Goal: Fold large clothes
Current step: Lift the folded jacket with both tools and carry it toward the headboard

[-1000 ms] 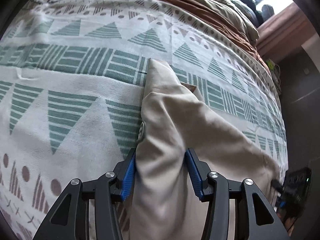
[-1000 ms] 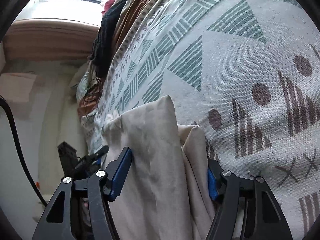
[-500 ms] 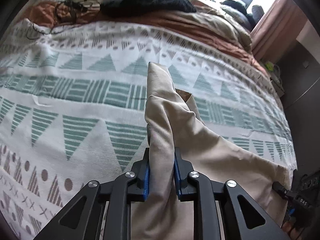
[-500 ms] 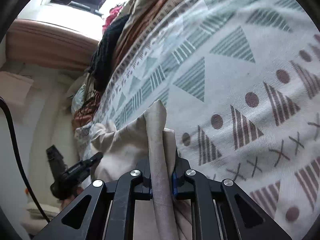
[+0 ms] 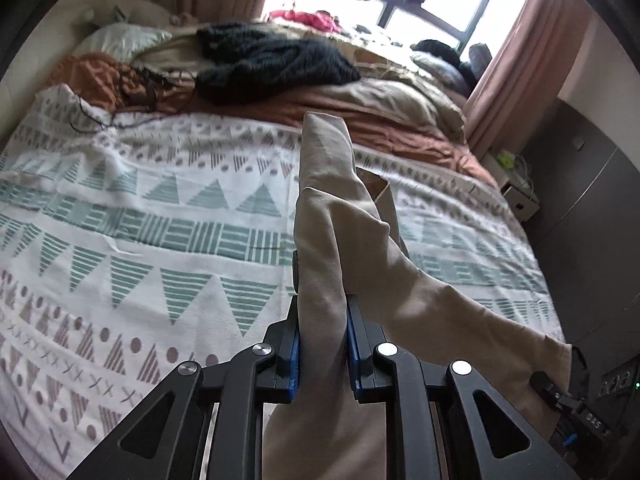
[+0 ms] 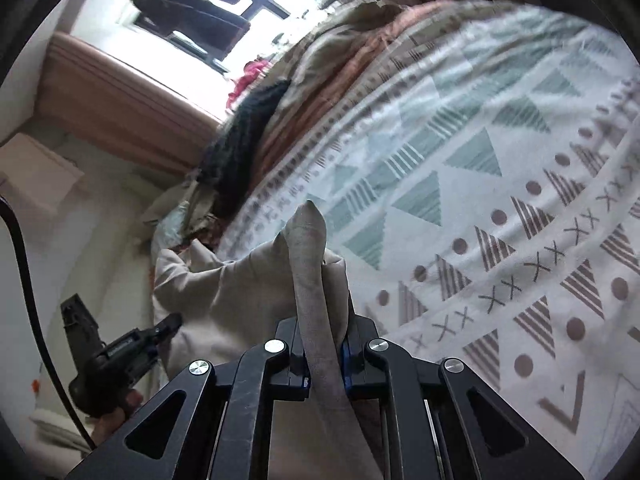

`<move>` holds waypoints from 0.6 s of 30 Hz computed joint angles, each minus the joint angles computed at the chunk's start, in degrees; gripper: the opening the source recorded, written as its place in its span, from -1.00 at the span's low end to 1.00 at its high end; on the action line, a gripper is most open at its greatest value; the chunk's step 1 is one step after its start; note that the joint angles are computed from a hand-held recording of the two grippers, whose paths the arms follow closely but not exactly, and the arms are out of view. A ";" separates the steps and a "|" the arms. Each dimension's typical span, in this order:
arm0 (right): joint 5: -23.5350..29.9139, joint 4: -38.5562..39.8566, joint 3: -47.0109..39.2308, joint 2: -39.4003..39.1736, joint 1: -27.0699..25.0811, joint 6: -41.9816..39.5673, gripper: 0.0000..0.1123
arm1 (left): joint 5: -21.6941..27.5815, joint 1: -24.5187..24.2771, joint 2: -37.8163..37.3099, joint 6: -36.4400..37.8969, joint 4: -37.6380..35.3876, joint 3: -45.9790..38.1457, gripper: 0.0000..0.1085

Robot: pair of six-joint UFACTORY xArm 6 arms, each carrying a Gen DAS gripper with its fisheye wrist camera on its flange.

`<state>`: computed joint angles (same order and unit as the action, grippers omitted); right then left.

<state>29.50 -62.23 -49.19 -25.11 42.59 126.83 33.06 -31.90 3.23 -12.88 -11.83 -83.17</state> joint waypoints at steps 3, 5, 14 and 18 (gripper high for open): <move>7.20 -4.23 -2.01 -1.47 6.35 1.79 -0.80 | -1.96 -0.48 -4.83 -0.88 1.05 3.72 -0.64; 14.04 -5.79 -3.54 -1.95 11.60 2.89 -0.80 | -3.03 -0.99 -8.66 -1.42 1.47 6.49 -0.64; 40.29 -12.60 -11.57 2.70 32.44 4.56 -0.80 | -3.62 -3.05 -24.82 -4.59 5.02 17.07 -0.64; 46.16 -14.11 -15.02 5.31 37.67 6.45 -0.80 | -3.15 -2.40 -30.25 -3.55 1.88 20.68 -0.65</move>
<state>75.66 -76.34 -64.21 -19.80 80.26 133.28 29.91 -34.29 -27.02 -16.42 -9.95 -62.49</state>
